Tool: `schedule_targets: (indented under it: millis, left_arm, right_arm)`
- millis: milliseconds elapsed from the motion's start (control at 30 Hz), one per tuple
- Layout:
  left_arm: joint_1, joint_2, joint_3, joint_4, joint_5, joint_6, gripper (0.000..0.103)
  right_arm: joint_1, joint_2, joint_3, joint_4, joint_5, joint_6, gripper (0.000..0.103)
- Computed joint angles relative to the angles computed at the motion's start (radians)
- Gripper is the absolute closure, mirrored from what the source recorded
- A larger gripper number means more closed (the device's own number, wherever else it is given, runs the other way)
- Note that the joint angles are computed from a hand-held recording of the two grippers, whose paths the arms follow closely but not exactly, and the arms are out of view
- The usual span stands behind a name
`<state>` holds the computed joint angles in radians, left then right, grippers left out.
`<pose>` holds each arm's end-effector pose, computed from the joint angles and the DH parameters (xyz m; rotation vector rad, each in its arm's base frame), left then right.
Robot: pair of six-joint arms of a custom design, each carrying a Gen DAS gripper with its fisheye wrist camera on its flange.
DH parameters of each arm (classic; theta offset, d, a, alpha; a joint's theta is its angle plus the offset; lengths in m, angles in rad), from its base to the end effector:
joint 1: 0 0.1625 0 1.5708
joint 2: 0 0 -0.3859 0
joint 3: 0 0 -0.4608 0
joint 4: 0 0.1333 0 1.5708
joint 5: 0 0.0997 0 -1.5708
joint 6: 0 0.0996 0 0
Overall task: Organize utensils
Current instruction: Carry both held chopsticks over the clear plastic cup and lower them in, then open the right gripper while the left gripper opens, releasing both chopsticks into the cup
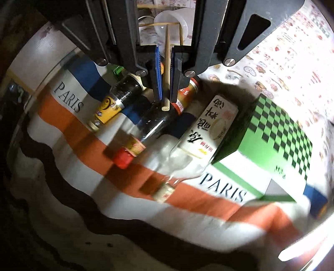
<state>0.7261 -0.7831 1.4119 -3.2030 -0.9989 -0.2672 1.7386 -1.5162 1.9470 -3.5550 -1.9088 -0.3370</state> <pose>-0.4518 -0.6515 0.2028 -0.3368 -2.5995 1.6072 0.1883 -0.5112 0.4534 0.1737 -2.0092 1.9190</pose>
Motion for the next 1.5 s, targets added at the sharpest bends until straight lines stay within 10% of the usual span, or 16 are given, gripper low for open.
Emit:
schedule_targets:
  millis: [367,767,1500]
  left_arm:
    - [0.003,0.095,-0.062,-0.124,0.088,0.164,0.097]
    - [0.019,0.123,-0.094,-0.052,0.085,0.127,0.097]
    - [0.053,0.158,-0.153,0.163,0.035,0.039,0.096]
  right_arm:
    - [0.010,0.113,-0.149,0.015,0.033,-0.035,0.095]
    - [-0.022,0.221,-0.251,0.165,-0.048,-0.121,0.095]
    - [-0.056,0.272,-0.317,0.321,-0.122,-0.028,0.095]
